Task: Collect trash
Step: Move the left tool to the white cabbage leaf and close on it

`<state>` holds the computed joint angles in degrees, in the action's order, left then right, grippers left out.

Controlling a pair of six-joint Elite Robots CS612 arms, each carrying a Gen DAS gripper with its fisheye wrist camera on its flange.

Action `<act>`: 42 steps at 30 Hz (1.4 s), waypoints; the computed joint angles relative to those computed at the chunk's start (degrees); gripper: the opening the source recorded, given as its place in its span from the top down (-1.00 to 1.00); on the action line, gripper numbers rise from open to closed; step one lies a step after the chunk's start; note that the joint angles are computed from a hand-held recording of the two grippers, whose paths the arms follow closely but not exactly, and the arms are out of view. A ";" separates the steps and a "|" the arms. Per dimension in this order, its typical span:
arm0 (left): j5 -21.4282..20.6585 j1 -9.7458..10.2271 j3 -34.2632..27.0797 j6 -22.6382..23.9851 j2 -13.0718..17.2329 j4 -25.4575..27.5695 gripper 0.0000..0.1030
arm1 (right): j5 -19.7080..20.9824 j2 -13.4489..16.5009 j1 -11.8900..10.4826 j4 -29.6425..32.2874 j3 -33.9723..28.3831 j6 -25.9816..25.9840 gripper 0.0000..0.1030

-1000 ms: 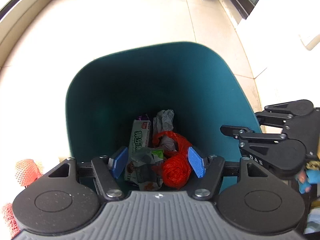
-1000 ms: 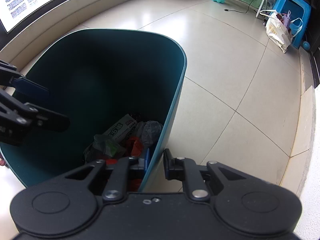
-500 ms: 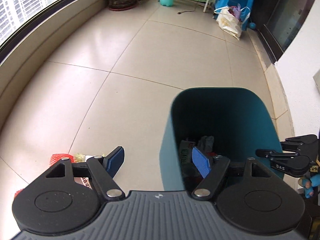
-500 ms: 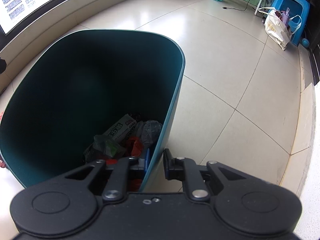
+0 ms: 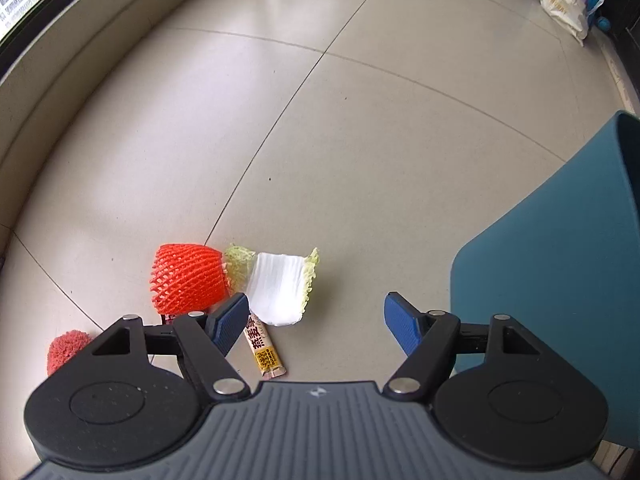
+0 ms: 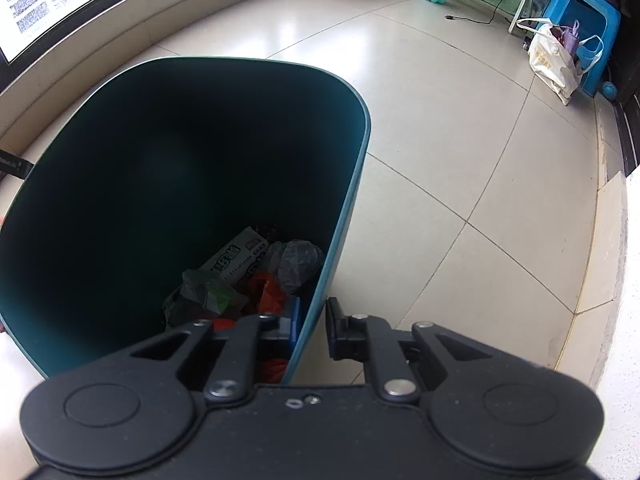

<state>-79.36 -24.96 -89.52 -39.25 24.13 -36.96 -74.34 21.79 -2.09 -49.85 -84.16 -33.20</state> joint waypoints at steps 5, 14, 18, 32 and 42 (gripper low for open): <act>-2.29 1.01 0.15 -0.73 2.70 1.01 -0.44 | -0.47 -0.15 0.19 0.13 -0.02 -0.10 0.75; -0.22 1.49 2.87 0.77 5.68 -0.07 -0.44 | -2.04 -0.26 0.83 -0.13 -0.03 -0.61 0.77; -1.35 2.65 3.36 -0.65 6.96 -0.56 -0.44 | -2.50 -0.18 1.00 0.00 -0.33 -1.27 0.76; 1.14 2.40 3.76 1.26 8.78 -2.99 -0.44 | -5.02 -0.26 2.01 0.31 -0.67 -1.93 0.77; 1.41 2.22 4.64 -0.38 9.19 -2.88 -0.44 | -5.82 -0.75 2.33 0.00 0.19 -1.68 0.77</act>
